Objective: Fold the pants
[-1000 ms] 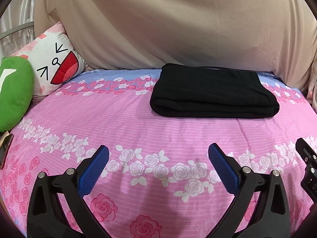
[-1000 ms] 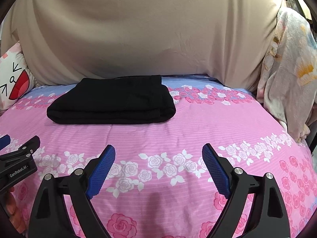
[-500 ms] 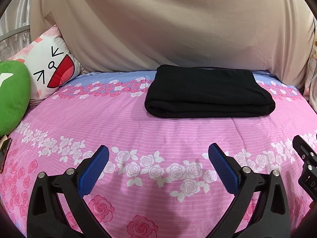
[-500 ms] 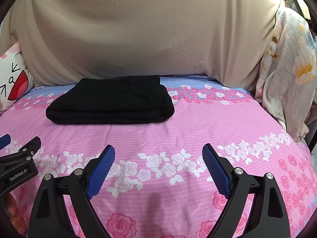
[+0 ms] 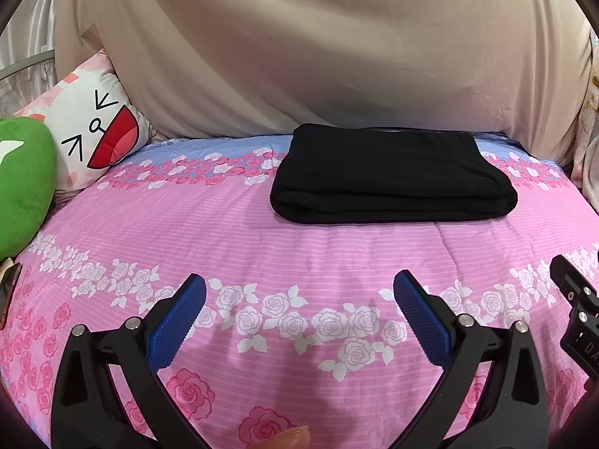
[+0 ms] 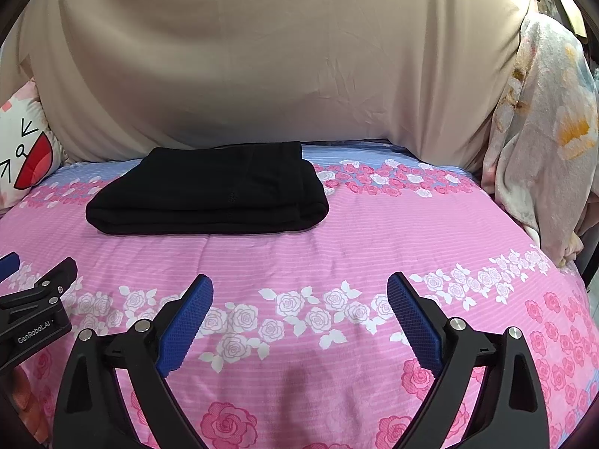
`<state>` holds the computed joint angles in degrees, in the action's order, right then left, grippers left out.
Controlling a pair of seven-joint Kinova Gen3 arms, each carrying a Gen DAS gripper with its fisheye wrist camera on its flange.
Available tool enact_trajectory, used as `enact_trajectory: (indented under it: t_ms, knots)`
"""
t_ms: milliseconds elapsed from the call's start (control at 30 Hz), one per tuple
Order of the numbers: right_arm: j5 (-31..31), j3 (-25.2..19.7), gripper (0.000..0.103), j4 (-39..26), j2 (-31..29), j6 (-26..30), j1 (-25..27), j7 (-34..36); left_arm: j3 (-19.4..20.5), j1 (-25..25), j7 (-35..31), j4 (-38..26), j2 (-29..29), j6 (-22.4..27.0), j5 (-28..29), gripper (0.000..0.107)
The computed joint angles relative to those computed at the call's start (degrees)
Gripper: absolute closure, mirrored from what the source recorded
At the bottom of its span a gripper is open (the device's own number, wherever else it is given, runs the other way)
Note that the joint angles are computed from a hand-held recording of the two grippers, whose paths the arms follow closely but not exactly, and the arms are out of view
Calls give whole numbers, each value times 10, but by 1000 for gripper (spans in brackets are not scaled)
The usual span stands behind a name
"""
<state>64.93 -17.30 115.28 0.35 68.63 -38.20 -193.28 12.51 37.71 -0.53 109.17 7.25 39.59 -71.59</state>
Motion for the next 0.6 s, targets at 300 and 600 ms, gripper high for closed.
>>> enact_trajectory:
  t_ms: [300, 600]
  knots:
    - [-1, 0, 11, -1, 0, 0, 0, 0, -2, -10, -14, 2, -5, -24, 11, 9]
    - [-3, 0, 11, -1, 1, 3, -2, 0, 2, -11, -7, 0, -1, -13, 10, 9]
